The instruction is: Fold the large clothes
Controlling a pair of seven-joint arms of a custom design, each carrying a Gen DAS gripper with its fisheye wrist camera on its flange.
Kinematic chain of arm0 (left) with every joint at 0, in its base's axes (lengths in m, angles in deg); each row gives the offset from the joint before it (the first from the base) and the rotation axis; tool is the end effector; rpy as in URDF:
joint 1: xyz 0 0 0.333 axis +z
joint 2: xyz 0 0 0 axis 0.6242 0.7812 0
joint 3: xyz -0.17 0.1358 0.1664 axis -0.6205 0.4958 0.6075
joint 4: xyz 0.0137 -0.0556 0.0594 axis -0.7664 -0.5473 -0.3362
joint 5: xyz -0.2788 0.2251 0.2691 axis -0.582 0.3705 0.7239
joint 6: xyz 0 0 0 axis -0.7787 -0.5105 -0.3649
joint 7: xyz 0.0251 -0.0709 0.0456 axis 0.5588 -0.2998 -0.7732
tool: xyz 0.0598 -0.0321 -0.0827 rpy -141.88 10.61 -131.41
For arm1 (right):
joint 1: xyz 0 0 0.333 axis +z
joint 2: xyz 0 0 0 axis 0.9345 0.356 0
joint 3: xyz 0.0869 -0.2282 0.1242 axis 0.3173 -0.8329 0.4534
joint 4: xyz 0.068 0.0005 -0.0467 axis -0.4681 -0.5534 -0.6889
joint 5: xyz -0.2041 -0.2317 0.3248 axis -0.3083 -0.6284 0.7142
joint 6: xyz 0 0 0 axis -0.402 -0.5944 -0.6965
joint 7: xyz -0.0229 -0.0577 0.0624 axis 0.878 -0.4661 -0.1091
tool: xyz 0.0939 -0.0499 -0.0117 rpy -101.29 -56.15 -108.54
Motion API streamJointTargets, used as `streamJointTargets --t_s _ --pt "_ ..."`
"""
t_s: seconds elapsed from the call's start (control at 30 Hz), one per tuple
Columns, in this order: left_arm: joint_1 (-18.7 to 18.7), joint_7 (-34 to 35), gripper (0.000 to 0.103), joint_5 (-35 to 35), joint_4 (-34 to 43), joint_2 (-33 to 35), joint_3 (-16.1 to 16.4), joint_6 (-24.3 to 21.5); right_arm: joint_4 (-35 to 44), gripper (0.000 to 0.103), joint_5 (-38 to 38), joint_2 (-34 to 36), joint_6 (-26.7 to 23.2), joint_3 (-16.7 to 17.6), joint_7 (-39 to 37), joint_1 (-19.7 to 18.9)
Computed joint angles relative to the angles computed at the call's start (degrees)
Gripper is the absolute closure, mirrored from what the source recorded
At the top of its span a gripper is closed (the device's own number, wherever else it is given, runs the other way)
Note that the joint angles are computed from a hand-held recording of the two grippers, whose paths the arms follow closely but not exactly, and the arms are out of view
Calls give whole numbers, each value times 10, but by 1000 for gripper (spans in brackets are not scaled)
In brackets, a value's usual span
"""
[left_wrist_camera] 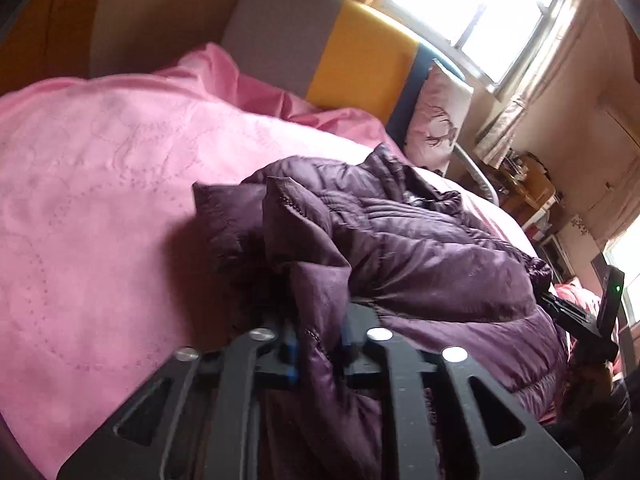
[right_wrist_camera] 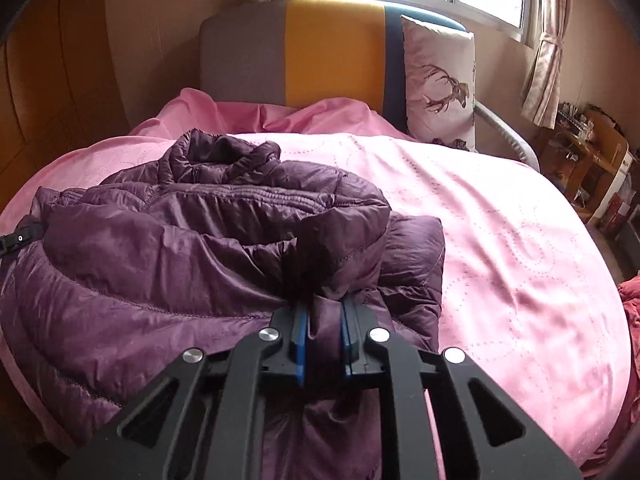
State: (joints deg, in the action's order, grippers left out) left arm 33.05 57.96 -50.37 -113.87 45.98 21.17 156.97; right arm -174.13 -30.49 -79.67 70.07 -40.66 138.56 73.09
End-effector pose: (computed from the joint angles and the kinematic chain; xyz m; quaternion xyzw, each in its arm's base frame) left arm 0.6031 -0.0789 0.4379 -0.5919 0.6923 -0.4060 0.0744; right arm 0.5468 0.1556 0.4696 -0.6400 0.6689 -0.2789 0.2554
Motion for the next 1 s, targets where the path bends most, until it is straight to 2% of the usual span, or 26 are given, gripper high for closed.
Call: streamJointTargets --t_s 0.07,0.2,0.4,0.67,0.8,1.0 --pt "-7 14 98 7 -23 -26 -5 35 -4 94 -4 -19 10 2 9 -3" --pt "-26 36 100 -1 -37 -57 12 49 6 95 12 -37 35 4 8 -13" --pt "-40 34 101 -3 5 -47 29 48 96 95 3 36 30 9 33 -34" --pt "1 -75 101 106 161 95 -15 42 234 95 -19 182 -3 -48 107 1" --pt "18 -150 101 184 233 167 -34 38 309 95 -35 255 -43 -78 100 31" --pt "19 -274 101 321 325 269 -34 11 391 93 -6 346 -99 -119 68 66"
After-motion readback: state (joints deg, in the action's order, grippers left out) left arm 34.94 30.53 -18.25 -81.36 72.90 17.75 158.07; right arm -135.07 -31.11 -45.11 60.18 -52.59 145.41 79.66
